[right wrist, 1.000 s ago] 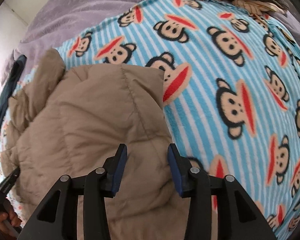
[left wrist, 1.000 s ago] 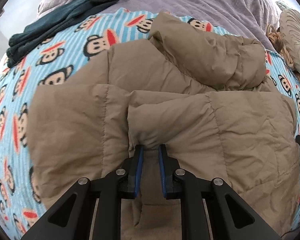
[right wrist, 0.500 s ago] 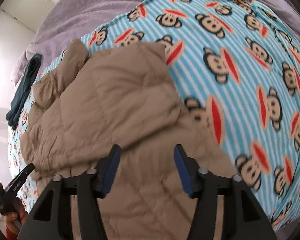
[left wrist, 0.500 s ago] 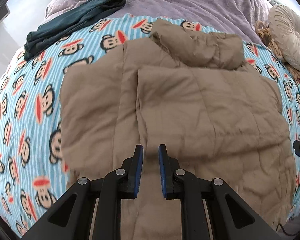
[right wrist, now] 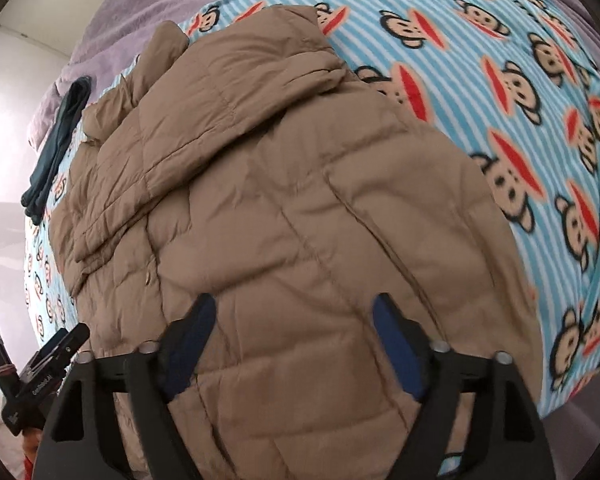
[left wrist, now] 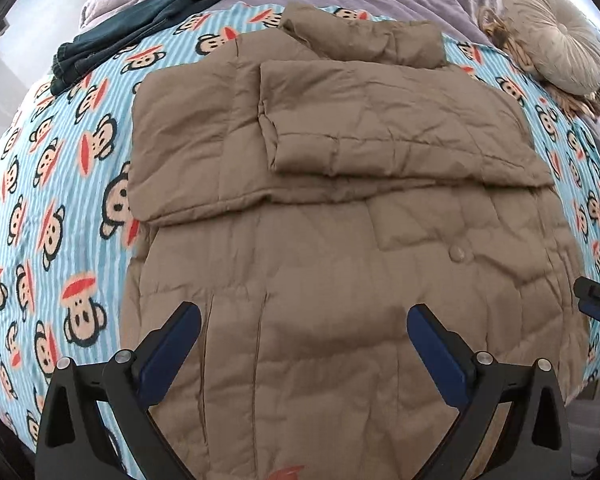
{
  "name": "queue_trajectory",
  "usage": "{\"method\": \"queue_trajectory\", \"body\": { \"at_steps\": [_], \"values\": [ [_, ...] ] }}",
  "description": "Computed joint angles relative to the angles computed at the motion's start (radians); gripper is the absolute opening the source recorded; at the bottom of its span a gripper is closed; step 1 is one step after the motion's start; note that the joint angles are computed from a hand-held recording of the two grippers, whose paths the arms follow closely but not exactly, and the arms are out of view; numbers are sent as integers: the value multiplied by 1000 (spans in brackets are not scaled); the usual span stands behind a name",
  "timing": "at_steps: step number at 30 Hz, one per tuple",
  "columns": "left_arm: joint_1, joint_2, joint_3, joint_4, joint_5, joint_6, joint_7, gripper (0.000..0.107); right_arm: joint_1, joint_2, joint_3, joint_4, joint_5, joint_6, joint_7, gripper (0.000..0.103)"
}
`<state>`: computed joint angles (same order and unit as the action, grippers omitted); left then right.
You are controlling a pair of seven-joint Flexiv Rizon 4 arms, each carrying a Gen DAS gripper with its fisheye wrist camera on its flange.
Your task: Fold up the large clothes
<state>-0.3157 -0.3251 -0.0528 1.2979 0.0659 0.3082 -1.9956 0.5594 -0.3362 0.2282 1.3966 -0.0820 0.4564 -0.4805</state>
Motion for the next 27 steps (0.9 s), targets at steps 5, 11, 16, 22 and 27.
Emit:
{"method": "queue_trajectory", "body": {
  "at_steps": [5,11,16,22,27],
  "values": [
    [17,27,-3,35,-27,24,51,103,23,46,6,48,-28,9,69,91],
    [27,63,-7,73,-36,23,120,103,46,84,20,110,-63,52,167,91],
    [28,120,0,134,-25,23,81,103,48,79,40,105,-12,20,175,91],
    [26,202,-6,229,-7,-11,-45,103,-6,94,59,125,141,45,54,91],
    [30,286,-15,347,-74,18,-140,103,-43,161,60,177,203,43,-34,91]
  ]
}}
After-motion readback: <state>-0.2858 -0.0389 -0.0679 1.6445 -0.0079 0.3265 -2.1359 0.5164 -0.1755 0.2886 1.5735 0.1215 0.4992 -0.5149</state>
